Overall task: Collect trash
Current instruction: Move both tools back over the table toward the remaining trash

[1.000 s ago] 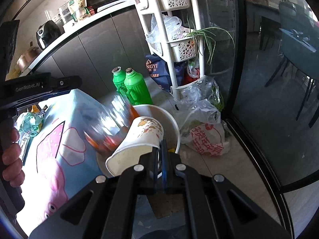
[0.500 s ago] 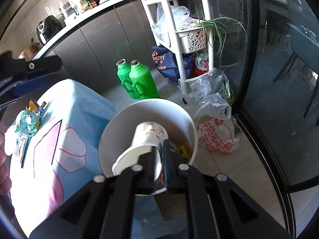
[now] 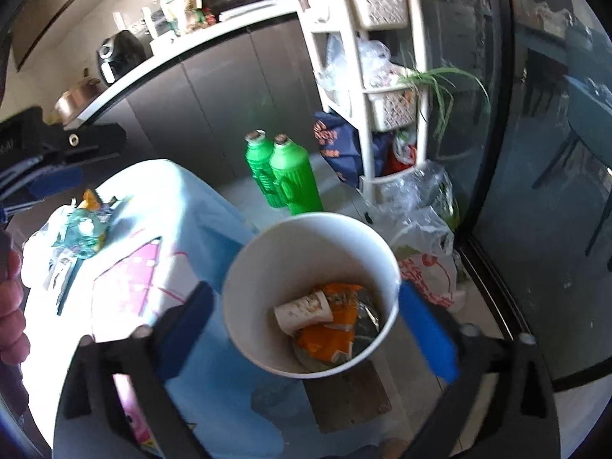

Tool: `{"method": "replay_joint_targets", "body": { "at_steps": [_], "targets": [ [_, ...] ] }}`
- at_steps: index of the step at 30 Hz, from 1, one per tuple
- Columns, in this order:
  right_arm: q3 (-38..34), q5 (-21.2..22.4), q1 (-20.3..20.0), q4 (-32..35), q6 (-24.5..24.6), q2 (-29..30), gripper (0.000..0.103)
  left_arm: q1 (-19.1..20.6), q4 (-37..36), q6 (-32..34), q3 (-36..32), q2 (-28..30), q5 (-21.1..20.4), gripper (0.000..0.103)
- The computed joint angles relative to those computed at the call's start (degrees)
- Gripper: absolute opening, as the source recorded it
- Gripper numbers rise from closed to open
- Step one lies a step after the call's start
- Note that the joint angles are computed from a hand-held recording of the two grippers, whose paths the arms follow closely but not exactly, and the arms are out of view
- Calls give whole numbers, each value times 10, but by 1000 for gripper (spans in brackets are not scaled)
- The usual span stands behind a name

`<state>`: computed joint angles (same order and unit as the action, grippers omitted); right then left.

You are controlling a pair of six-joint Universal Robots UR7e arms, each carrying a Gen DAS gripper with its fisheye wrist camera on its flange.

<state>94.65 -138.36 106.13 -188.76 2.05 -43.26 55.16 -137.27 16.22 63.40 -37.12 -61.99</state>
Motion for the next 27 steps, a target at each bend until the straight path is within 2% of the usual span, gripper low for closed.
{"method": "replay_joint_targets", "body": {
  "at_steps": [4,8,17,22,27],
  "targets": [
    [-19,-3,17,21,-13,9,100,4,-15,-16,34,-36,0,95],
    [-36,-10,33,36,-17,19,100,3,-45,-14,78,-76,28,95],
    [-70,-17,67,70,-28,39,100,17,-43,-47,138,-152,57,95],
    [-93,7,82,81,-46,54,100,32,-63,-34,183,-201,87,95],
    [-128,34,93,92,-65,82,100,53,-56,-36,195,-232,109,95]
  ]
}}
